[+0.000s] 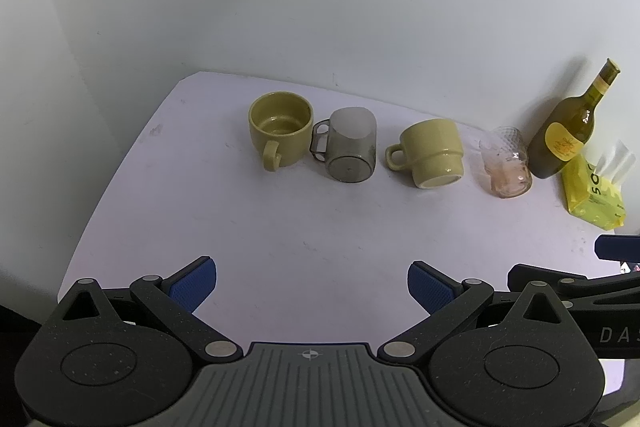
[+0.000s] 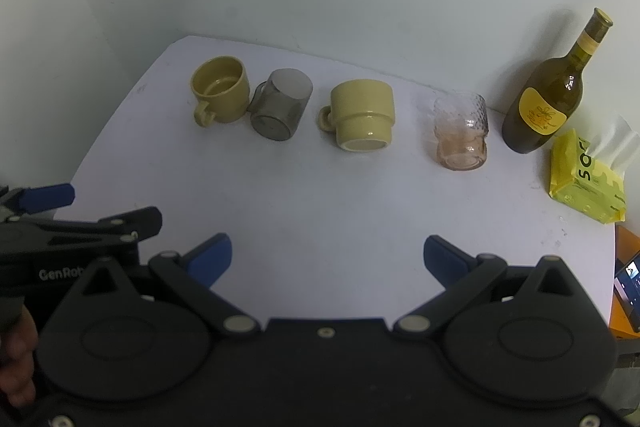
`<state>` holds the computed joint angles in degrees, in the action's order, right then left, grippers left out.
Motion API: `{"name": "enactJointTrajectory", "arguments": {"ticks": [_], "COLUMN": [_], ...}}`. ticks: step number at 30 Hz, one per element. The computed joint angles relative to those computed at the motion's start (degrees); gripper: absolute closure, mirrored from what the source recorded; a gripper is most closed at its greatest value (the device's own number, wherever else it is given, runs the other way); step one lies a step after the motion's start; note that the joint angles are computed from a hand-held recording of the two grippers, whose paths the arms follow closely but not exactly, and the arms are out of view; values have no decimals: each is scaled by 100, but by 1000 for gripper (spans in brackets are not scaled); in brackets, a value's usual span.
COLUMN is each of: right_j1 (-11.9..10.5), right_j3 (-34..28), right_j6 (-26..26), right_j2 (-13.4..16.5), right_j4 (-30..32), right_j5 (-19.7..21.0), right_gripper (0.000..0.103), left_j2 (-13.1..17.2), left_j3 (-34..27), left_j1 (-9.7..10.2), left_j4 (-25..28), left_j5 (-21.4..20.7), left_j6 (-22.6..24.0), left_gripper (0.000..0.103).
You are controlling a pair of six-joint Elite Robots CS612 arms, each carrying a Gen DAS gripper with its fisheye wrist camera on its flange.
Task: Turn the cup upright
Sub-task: 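Move the left tool to the upside-down pale yellow mug and close around it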
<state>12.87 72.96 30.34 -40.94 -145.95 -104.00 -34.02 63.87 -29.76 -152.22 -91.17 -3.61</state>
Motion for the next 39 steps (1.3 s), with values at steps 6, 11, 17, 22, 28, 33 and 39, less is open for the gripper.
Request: {"name": "enactJointTrajectory", "arguments": {"ticks": [6,11,17,22,28,33,39], "right_j1": [-35,-105,-199,-400,-644,-808,-905], "right_j3": [112,352,804,1232,1569,1734,1779], "right_j6": [43,232,-31,-326,-600,-783,-1030], "right_j2": [-61,-155,-239,-361,-437,-495,-488], "right_j4": [-156,-388,-1013,-1689,-1968,-1953,-2062], "right_j5": [-19,-140,-483,-311,-179,68,203], "right_gripper": [0,0,0,0,0,0,0], "left_j2": [22,99,360,566,941,1428,2123], "left_j3": [13,91,-233,-523,-930,-1595,-2706], "left_j1": [-16,-39,-154,-352,-569,-725,-873], "left_j4": [-59,-616,-352,-144,-312,-405,-315], "left_j5": [89,-125,-248,77,552,859,1129], "left_j6": [-116,-318,-692,-739,-969,-1435,-868], "left_gripper": [0,0,0,0,2,3,6]}}
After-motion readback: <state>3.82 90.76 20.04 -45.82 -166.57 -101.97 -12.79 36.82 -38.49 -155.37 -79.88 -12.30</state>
